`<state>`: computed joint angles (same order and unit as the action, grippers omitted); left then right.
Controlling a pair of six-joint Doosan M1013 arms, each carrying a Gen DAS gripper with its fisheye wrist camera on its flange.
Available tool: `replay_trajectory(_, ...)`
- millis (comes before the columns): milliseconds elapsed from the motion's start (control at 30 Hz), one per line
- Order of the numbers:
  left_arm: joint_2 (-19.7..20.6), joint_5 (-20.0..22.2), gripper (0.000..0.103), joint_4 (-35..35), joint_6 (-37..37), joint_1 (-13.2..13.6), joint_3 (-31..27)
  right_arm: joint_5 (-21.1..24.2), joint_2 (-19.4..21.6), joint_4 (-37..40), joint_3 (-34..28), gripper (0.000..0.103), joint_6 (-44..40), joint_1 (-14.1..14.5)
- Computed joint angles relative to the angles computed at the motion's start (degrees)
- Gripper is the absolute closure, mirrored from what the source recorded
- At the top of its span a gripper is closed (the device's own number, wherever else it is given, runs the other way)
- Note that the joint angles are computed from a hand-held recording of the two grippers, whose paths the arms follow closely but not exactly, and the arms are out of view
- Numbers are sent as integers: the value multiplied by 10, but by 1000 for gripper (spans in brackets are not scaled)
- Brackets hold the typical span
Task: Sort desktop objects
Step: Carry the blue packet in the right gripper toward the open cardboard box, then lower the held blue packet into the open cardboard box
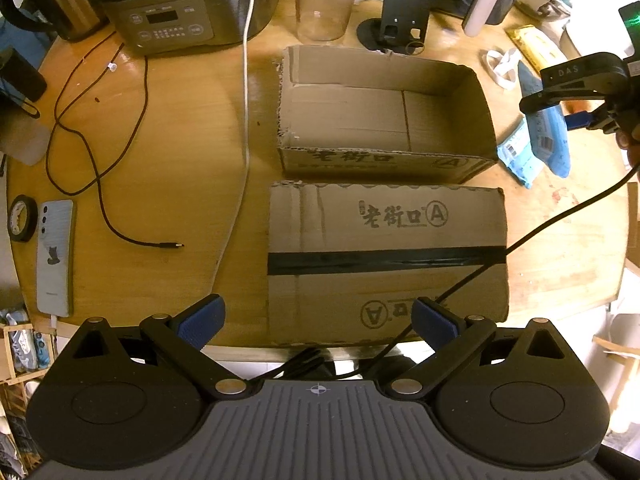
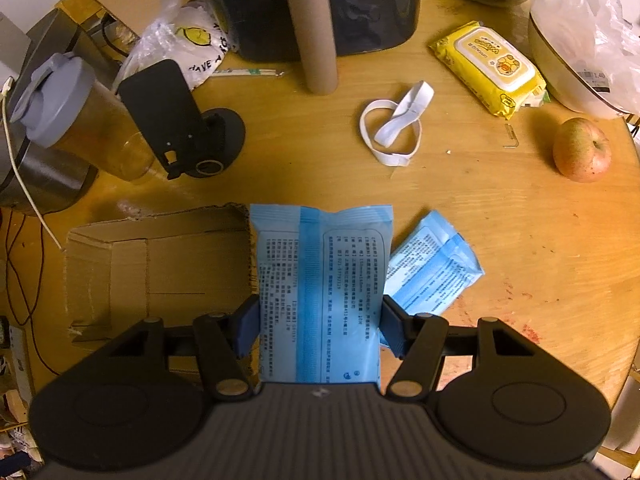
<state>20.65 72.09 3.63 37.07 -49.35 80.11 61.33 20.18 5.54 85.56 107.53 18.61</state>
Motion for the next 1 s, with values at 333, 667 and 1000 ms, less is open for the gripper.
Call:
replay_trajectory(333, -11, -5, 1, 0, 4, 6, 16, 0, 7, 3, -11, 43, 9, 16)
replay_trajectory(667, -23, -9, 1, 2, 2, 12, 32, 0, 15, 5, -21, 43, 17, 33)
replay_trajectory(1000, -34, -7, 1, 6, -2, 16, 46, 0, 24, 6, -33, 43, 21, 48)
